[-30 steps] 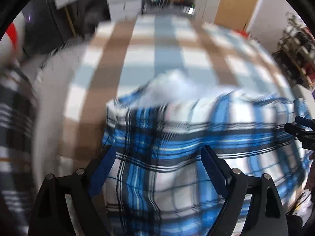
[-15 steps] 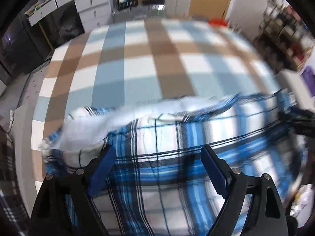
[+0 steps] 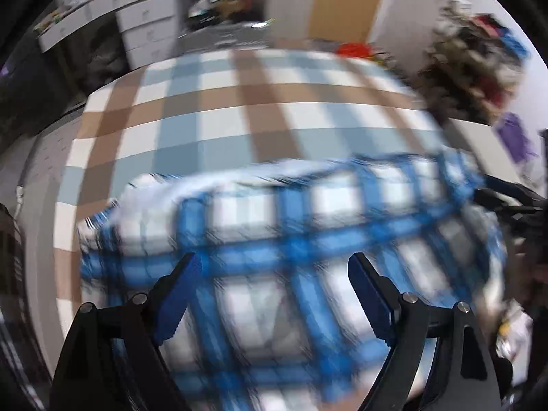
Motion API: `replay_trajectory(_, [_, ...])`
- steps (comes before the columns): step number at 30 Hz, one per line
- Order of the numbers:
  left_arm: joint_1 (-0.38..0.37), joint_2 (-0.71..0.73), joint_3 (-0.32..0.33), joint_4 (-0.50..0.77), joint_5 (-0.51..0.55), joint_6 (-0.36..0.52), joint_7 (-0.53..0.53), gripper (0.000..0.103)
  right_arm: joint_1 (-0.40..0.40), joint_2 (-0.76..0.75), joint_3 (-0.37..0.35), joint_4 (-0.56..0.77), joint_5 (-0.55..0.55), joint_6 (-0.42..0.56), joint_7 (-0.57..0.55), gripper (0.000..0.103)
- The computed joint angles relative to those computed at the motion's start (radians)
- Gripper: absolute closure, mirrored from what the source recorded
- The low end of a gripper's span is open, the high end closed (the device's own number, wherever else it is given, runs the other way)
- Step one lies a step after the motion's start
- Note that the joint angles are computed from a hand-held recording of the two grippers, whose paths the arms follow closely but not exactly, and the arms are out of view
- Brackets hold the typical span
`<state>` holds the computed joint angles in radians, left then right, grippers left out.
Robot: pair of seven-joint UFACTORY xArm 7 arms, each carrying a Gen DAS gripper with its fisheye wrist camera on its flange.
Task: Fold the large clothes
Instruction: 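Lay the shirt down and smooth it flat with both open grippers, then press both open grippers on the folded plaid shirt to flatten it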
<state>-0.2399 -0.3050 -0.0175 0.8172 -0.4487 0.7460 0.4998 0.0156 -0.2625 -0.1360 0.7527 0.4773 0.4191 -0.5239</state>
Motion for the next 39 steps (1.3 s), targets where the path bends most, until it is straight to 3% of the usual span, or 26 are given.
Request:
replay_trajectory(3, [-0.016, -0.078, -0.012, -0.075, 0.022, 0.019, 0.029, 0.018, 0.051, -0.140, 0.022, -0.135, 0.006, -0.021, -0.045, 0.005])
replay_trajectory(5, [-0.011, -0.084, -0.047, -0.125, 0.083, -0.002, -0.010, 0.018, 0.090, -0.168, 0.026, -0.196, 0.013, -0.045, -0.033, 0.004])
replay_trajectory(9, [-0.011, 0.009, -0.050, -0.138, 0.110, -0.026, -0.081, 0.018, 0.055, -0.103, 0.107, -0.248, -0.112, -0.130, 0.110, 0.004])
replay_trajectory(11, [-0.027, 0.004, -0.034, -0.174, 0.059, -0.099, -0.064, 0.015, 0.017, -0.057, 0.150, -0.283, -0.203, -0.216, 0.188, 0.004])
replay_trajectory(13, [-0.030, 0.006, -0.048, -0.184, 0.094, -0.134, -0.066, 0.012, 0.120, -0.047, 0.045, -0.308, -0.145, -0.276, 0.134, 0.001])
replay_trajectory(15, [-0.032, 0.011, -0.038, -0.166, 0.093, -0.109, -0.077, 0.013, 0.173, -0.059, -0.020, -0.298, -0.098, -0.250, 0.075, 0.003])
replay_trajectory(17, [-0.025, 0.003, -0.020, -0.145, 0.074, -0.084, -0.089, 0.014, 0.272, -0.111, -0.128, -0.325, 0.008, -0.305, -0.022, 0.003])
replay_trajectory(20, [-0.020, -0.053, 0.012, -0.158, 0.033, -0.132, -0.035, 0.014, 0.339, -0.195, -0.269, -0.337, 0.112, -0.318, -0.080, 0.001])
replay_trajectory(22, [0.011, -0.066, 0.013, -0.164, 0.078, -0.186, -0.039, 0.014, 0.322, -0.223, -0.302, -0.343, 0.125, -0.339, -0.071, 0.001])
replay_trajectory(24, [0.039, -0.034, 0.028, -0.145, 0.107, -0.198, -0.052, 0.014, 0.254, -0.204, -0.281, -0.339, 0.097, -0.330, -0.026, 0.001])
replay_trajectory(27, [0.045, 0.023, 0.065, -0.119, 0.044, -0.170, -0.040, 0.014, 0.214, -0.131, -0.280, -0.302, 0.077, -0.241, -0.007, 0.001])
replay_trajectory(29, [0.046, 0.076, 0.092, -0.107, -0.042, -0.144, 0.004, 0.014, 0.082, -0.077, -0.139, -0.303, -0.031, -0.234, 0.079, 0.000])
replay_trajectory(31, [0.066, 0.070, 0.066, -0.126, -0.036, -0.158, 0.005, 0.015, -0.039, -0.055, 0.007, -0.324, -0.162, -0.285, 0.166, 0.000])
replay_trajectory(32, [0.076, 0.063, 0.045, -0.130, 0.001, -0.157, -0.015, 0.015, -0.065, -0.051, 0.035, -0.324, -0.194, -0.292, 0.202, 0.000])
replay_trajectory(37, [0.090, -0.001, 0.010, -0.171, 0.078, -0.202, -0.098, 0.015, -0.077, -0.095, 0.026, -0.332, -0.238, -0.285, 0.289, 0.000])
replay_trajectory(39, [0.063, -0.065, 0.028, -0.201, 0.038, -0.262, -0.092, 0.015, 0.007, -0.164, -0.041, -0.373, -0.202, -0.364, 0.259, 0.000])
